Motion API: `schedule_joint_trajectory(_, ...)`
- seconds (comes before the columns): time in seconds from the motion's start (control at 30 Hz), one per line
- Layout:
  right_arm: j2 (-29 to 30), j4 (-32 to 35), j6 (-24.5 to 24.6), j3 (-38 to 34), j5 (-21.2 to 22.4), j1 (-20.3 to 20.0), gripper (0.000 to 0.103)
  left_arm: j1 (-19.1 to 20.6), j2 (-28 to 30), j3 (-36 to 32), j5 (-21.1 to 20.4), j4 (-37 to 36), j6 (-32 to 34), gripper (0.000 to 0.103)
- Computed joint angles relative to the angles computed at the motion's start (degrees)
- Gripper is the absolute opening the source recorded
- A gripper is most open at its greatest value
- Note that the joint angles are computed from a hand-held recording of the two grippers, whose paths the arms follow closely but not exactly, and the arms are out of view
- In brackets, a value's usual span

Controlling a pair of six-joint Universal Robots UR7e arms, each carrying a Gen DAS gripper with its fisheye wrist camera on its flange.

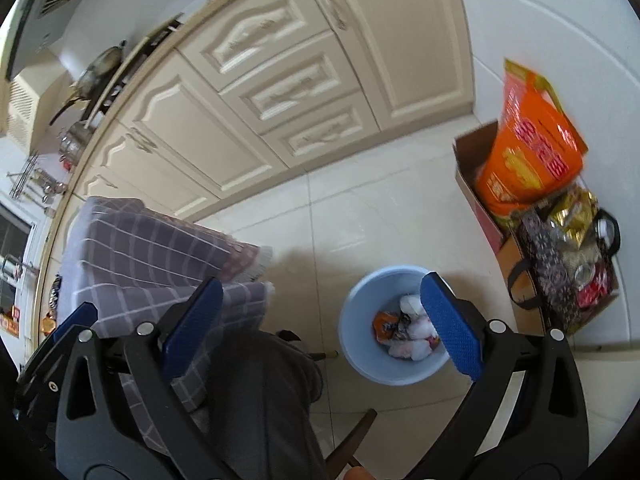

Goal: Collect trash
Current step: 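Move both open tools back over the table, then grasp the pink-yellow candy bag with the left tool while the right tool grasps the black wrapper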

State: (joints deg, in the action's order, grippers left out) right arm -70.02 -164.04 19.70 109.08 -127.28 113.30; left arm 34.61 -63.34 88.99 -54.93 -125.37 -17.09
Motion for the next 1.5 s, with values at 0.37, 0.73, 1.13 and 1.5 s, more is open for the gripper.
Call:
schedule_joint_trajectory(0.37,6.98,0.21,-6.77,-11.14,0.45,7.44,0.097,-2.72,-6.52,0.22,9.36,-4.49,3.33,0.094)
schedule_joint_trajectory(0.73,18.25,3.97,-13.40,-25.66,3.80,14.06,0.097,-4.47,-15.31,1.75,21.47,-5.77,5.12,0.096)
schedule_joint_trajectory(1.13,34.69,13.41,-16.96,-45.59,7.89,18.18,0.097,-1.99,-25.80,3.62,35.88,-1.82,5.02,0.097)
schedule_joint_trajectory(1.5,51.26,28.47,-17.34,-68.34,11.21,18.03,0.097,10.52,-27.87,-1.76,37.27,11.05,-3.87,0.097)
